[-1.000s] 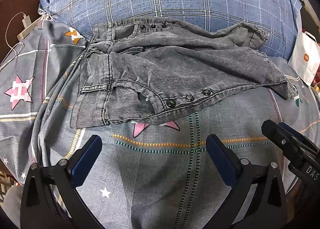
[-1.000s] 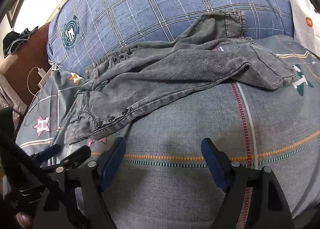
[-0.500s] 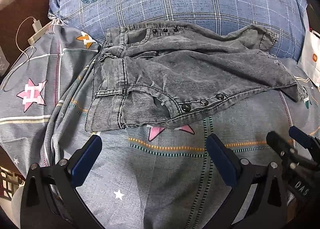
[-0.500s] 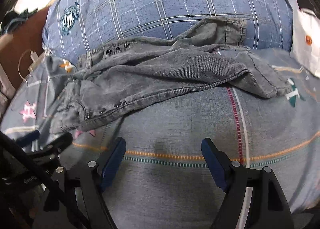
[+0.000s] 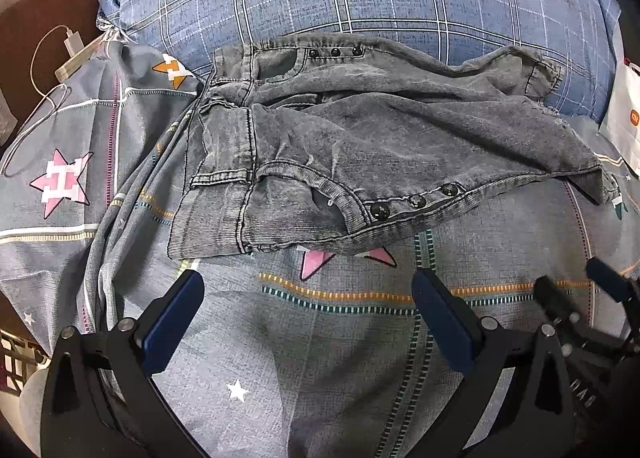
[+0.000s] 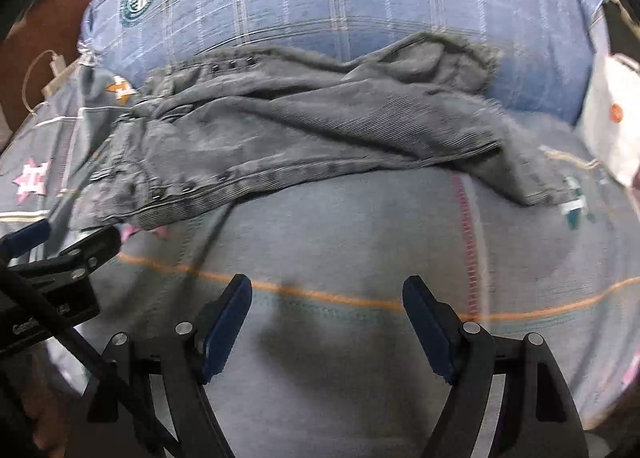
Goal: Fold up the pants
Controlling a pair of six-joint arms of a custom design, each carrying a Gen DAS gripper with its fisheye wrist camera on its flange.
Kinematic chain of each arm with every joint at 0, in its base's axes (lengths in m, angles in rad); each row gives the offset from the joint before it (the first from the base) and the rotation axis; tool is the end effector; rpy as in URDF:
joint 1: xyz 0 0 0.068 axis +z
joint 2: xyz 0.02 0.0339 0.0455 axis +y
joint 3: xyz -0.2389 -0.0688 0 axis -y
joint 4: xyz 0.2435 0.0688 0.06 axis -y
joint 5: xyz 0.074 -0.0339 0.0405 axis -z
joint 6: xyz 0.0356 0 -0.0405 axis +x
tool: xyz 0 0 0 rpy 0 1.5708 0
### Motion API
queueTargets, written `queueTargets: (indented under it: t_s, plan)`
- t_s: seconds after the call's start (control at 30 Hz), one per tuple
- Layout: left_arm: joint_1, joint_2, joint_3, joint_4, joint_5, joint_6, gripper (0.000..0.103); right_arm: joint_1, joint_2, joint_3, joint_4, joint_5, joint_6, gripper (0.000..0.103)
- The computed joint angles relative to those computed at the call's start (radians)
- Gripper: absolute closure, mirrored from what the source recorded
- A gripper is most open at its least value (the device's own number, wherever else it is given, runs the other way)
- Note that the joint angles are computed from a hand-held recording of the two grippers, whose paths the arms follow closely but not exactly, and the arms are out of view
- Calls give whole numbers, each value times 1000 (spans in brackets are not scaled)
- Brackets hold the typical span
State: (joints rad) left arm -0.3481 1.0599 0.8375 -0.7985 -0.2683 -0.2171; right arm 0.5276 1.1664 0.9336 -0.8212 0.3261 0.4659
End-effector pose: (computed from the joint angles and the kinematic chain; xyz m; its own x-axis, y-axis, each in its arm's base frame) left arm 0.2011 -0.0629 0.2344 -0.8254 0.0786 -0.5590 0.0214 0.9939 0.1081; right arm 0.2045 0.1059 0.2417 -0.8239 0.0124 -0.5665 0.0335 0.9991 -0.0269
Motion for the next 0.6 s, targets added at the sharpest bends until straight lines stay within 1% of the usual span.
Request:
queueTargets:
  t_s: [0.33,0.43,0.6]
  plan:
    - [-13,10,-6,4,-5,-4,0,-9,-13,21,-61,169,32,24]
    - [-16,13,-7,6,-5,-7,0,-9,-12,26,-69,190,38,24]
    - [-16,14,-11,10,-2,-9,0,-21,-17,33,-78,190,45,24]
